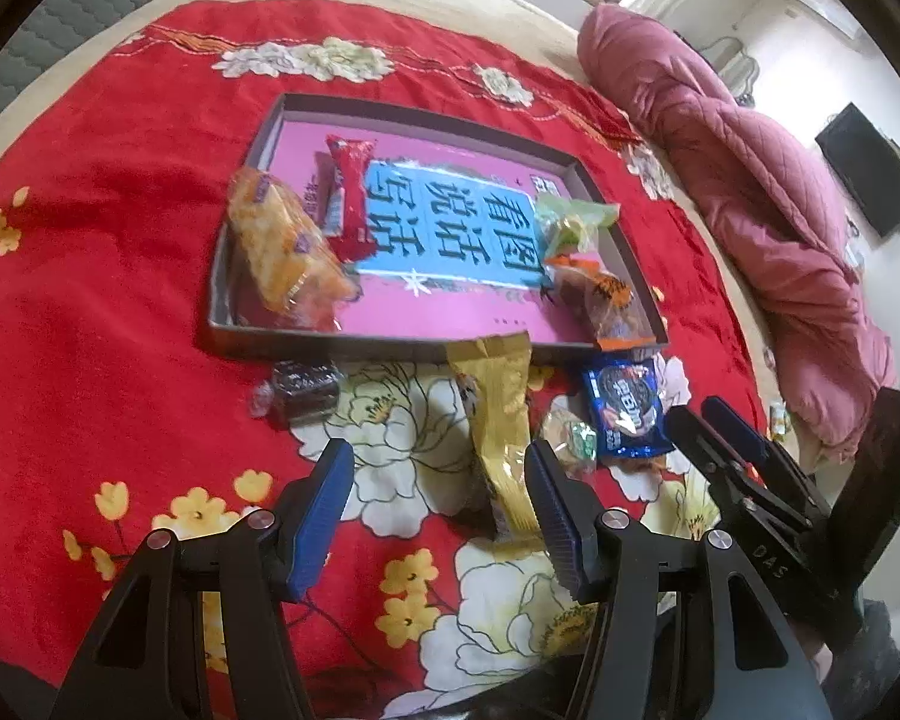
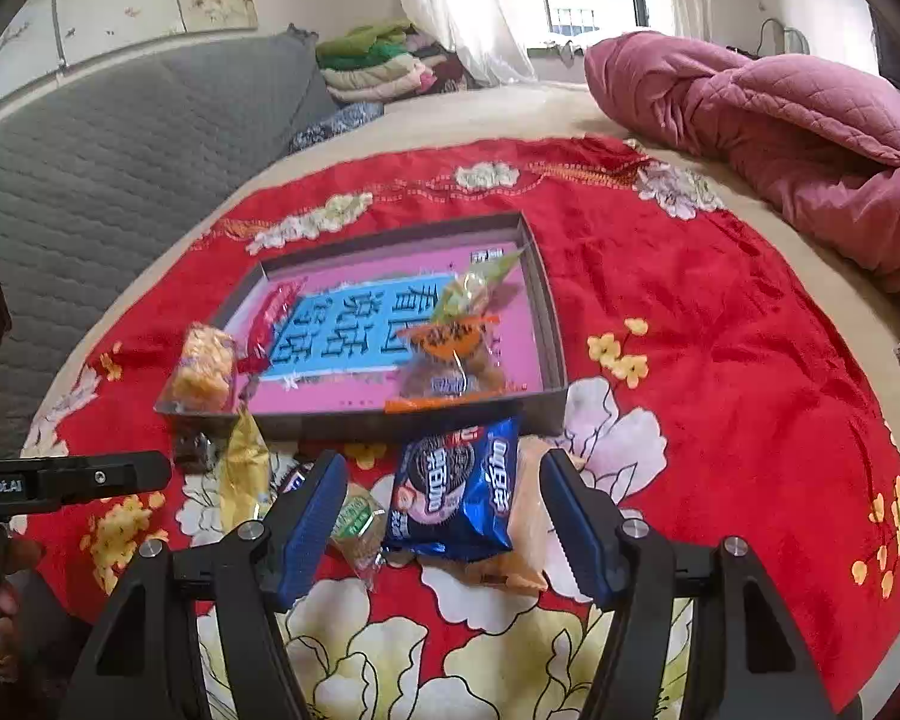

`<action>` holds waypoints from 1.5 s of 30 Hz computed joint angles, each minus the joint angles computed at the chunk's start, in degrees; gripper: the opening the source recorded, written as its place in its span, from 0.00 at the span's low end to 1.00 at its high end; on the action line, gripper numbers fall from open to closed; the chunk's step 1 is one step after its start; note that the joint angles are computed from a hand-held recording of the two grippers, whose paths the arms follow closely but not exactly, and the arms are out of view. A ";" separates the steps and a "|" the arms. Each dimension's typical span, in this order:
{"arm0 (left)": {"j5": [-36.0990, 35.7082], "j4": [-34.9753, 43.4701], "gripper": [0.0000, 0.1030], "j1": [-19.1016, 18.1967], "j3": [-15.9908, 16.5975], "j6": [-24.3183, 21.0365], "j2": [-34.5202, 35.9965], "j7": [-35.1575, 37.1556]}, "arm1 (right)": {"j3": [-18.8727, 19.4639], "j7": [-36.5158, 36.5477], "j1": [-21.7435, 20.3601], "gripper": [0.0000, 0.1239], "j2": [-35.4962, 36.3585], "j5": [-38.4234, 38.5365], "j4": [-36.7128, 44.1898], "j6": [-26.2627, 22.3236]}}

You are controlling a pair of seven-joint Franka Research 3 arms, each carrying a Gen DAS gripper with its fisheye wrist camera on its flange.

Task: Organize snacks
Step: 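Withdraw both grippers from the box toward the remaining snacks, then grasp the blue Oreo pack with the right gripper while the left grasps the gold bar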

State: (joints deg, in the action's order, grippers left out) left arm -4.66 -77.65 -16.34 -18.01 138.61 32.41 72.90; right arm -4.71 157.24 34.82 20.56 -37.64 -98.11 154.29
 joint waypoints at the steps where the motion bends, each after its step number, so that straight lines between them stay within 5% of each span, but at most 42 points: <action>1: 0.02 0.24 0.59 -0.10 -0.10 -0.24 0.23 0.10 | 0.32 -0.68 -0.22 0.53 0.22 0.61 0.13 -0.26; 13: -0.59 2.01 0.59 -0.47 -0.42 -2.13 2.14 0.47 | 1.16 -9.56 -0.48 0.53 4.63 7.06 4.98 -5.68; 25: -1.10 5.97 0.59 -1.02 -0.47 -3.37 5.29 0.01 | -0.71 -13.82 2.28 0.58 9.85 5.11 12.45 -12.13; 33: -1.52 13.11 0.59 -2.30 -0.64 -6.76 10.26 -0.36 | -1.70 -14.30 2.66 0.59 11.67 4.56 14.55 -12.12; 45: -1.14 21.92 0.57 -4.59 -0.20 -10.58 16.36 0.03 | -2.17 -14.87 2.72 0.45 11.10 4.48 13.34 -11.10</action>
State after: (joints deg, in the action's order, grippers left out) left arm -5.81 -55.72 -20.92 -18.21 128.03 48.77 72.93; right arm -6.88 142.37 37.54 31.67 -33.16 -84.77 143.19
